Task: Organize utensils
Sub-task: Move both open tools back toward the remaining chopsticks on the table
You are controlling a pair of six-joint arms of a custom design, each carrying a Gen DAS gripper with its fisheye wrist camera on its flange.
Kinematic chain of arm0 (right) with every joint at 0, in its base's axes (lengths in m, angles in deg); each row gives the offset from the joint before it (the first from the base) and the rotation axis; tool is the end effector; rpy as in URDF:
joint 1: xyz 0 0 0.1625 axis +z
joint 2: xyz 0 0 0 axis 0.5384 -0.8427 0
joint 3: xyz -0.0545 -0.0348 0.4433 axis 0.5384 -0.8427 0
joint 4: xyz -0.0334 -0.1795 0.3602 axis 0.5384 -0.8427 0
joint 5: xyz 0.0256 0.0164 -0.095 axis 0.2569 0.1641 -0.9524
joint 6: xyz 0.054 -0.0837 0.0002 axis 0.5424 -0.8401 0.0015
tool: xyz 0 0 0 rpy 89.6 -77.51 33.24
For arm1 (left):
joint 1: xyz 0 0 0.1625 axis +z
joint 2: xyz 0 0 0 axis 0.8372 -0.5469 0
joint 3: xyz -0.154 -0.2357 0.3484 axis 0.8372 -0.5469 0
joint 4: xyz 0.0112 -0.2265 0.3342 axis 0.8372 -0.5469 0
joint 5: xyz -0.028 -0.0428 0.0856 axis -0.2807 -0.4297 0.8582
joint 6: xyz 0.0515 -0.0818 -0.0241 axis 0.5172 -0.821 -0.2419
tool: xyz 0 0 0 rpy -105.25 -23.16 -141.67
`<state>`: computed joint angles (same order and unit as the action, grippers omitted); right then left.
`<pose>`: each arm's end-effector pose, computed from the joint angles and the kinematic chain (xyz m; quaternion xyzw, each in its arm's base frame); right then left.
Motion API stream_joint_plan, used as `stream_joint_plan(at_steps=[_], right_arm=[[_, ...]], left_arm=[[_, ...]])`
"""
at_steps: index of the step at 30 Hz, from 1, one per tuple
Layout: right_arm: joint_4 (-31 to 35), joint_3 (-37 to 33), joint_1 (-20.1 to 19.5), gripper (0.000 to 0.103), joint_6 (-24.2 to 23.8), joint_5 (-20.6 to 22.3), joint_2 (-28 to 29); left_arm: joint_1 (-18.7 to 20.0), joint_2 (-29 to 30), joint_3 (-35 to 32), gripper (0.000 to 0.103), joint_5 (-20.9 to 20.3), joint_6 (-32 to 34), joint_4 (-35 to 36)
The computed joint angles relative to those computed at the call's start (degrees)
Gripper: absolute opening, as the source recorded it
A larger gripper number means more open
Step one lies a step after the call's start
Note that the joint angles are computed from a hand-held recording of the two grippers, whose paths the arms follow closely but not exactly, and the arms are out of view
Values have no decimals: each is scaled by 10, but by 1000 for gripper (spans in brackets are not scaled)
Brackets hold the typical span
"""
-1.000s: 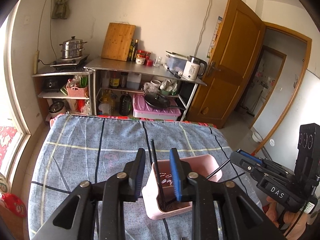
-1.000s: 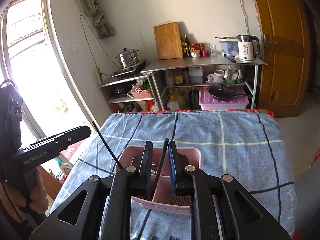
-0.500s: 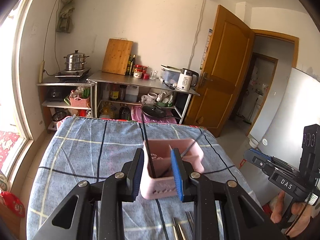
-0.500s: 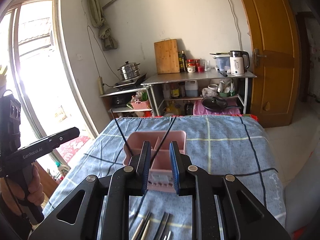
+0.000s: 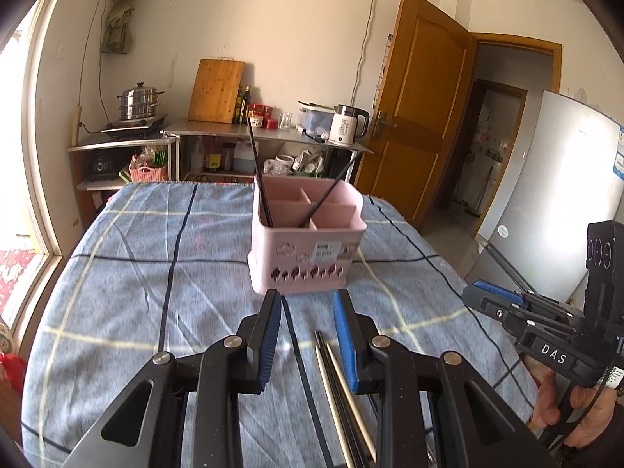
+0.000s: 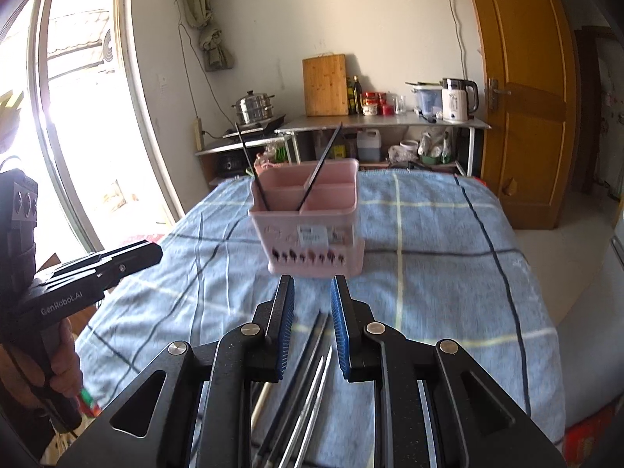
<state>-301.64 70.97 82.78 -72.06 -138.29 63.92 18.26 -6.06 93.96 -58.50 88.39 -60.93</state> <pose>0.3533 -0.6089 0.0082 0.0643 -0.8162 0.4867 0.3047 -0.0510 -0.7327 0.3364 0.4104 0.8684 -0.2664 0.0801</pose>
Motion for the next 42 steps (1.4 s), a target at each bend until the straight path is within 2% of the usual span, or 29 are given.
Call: stream_joint_plan(at_steps=[7, 16, 32, 42], right_arm=[[-8, 65, -1, 20, 60, -13, 0], [6, 86, -3, 20, 98, -9, 7], [50, 61, -21, 20, 116, 11, 17], [90, 38, -44, 20, 136, 22, 16]], left_arm=[[12, -33, 61, 27, 10, 22, -15], [21, -45, 96, 27, 24, 35, 5], [19, 18, 51, 27, 64, 22, 35], [10, 65, -5, 27, 67, 21, 64]])
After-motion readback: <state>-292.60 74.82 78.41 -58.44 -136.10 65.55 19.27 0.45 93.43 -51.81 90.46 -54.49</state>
